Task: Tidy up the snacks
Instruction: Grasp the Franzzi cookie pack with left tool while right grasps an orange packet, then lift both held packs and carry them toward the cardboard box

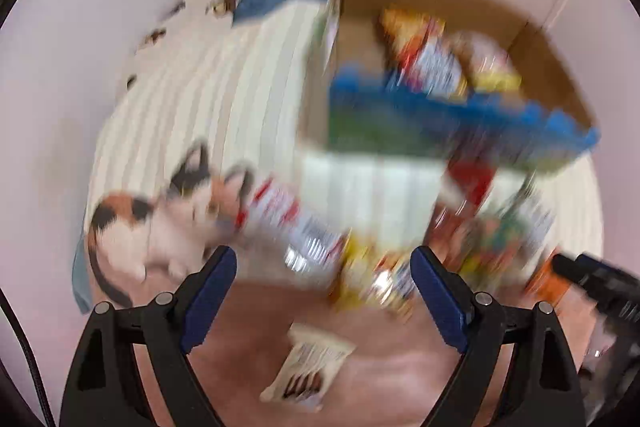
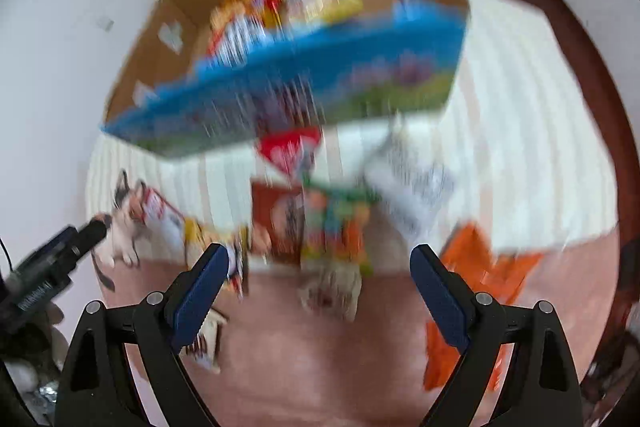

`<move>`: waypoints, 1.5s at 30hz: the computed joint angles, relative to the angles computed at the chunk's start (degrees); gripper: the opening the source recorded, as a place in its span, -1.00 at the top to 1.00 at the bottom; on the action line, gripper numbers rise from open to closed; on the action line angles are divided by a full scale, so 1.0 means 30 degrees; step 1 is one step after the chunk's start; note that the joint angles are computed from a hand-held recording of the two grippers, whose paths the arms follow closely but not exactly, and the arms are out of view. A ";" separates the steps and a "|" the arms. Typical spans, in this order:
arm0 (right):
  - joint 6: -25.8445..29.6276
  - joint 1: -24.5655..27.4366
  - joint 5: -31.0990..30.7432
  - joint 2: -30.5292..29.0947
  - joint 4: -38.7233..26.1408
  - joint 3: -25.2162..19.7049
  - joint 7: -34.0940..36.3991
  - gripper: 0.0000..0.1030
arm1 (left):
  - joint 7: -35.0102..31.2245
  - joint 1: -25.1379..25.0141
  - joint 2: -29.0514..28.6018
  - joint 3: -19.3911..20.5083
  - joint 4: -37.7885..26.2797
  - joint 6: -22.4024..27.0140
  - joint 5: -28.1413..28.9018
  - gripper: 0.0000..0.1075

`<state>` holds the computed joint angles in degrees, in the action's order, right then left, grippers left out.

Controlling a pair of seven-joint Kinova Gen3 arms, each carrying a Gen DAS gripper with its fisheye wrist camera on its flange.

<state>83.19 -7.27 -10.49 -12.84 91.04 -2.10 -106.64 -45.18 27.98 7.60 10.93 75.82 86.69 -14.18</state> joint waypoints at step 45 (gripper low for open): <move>0.0134 0.1354 0.2319 -0.0282 0.7376 -0.1081 0.4096 -0.18 | -0.0321 0.1011 0.1195 0.0819 0.8828 -0.5811 0.6175 -0.20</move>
